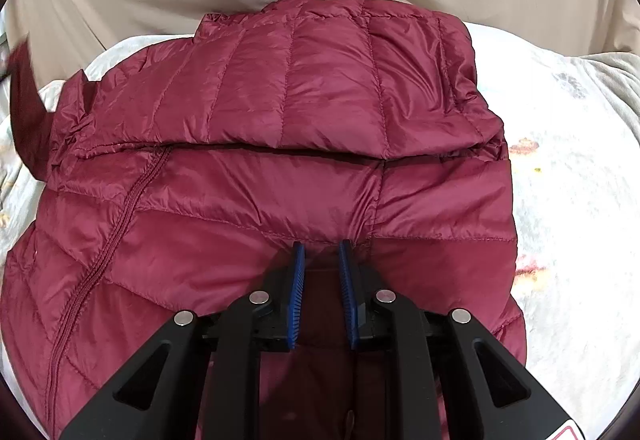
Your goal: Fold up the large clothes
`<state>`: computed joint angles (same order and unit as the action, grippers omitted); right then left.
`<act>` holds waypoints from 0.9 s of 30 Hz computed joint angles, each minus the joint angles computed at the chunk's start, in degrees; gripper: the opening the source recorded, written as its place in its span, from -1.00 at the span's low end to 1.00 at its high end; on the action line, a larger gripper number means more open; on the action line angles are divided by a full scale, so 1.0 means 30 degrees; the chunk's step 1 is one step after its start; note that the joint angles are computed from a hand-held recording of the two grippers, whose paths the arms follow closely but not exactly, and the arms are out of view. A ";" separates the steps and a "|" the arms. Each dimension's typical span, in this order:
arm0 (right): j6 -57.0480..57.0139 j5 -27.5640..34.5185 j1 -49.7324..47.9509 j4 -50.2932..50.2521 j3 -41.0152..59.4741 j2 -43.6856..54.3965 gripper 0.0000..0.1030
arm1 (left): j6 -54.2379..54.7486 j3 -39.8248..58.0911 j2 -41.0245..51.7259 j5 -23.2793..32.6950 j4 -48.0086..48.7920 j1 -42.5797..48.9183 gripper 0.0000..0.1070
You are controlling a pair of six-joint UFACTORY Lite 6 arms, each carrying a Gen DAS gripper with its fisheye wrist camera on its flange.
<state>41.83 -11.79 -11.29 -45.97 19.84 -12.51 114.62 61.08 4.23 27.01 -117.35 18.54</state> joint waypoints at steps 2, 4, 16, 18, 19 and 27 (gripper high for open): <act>0.0478 -0.0087 -0.0062 -0.0406 -0.0019 -0.0029 -0.67 | 0.0390 -0.0191 -0.0604 -0.1063 -0.0577 -0.3640 -1.00; 0.1608 -0.0334 -0.0355 -0.1610 0.0012 -0.0004 -0.67 | 0.1995 -0.0174 -0.0434 -0.2277 -0.2598 -0.6875 -1.00; 0.8520 -0.4417 -0.3850 -0.9913 -0.0133 -0.0453 -0.28 | 0.7866 0.7780 1.2858 -0.6369 -1.1209 -1.6763 -0.44; 0.9599 -0.6067 -0.5502 -1.1475 -0.0572 -0.1880 -0.21 | 0.6556 0.5013 1.0901 -0.4610 -0.9649 -1.6322 -0.13; 1.0211 -0.6588 -0.6102 -1.2190 -0.0597 -0.2472 -0.11 | 0.6309 0.3580 0.9737 -0.3776 -0.9344 -1.6034 -0.03; 1.7933 -0.7887 -0.4613 -1.7403 0.5760 0.1203 0.44 | -0.1572 -0.3808 0.2830 0.0683 0.0031 -0.6484 0.57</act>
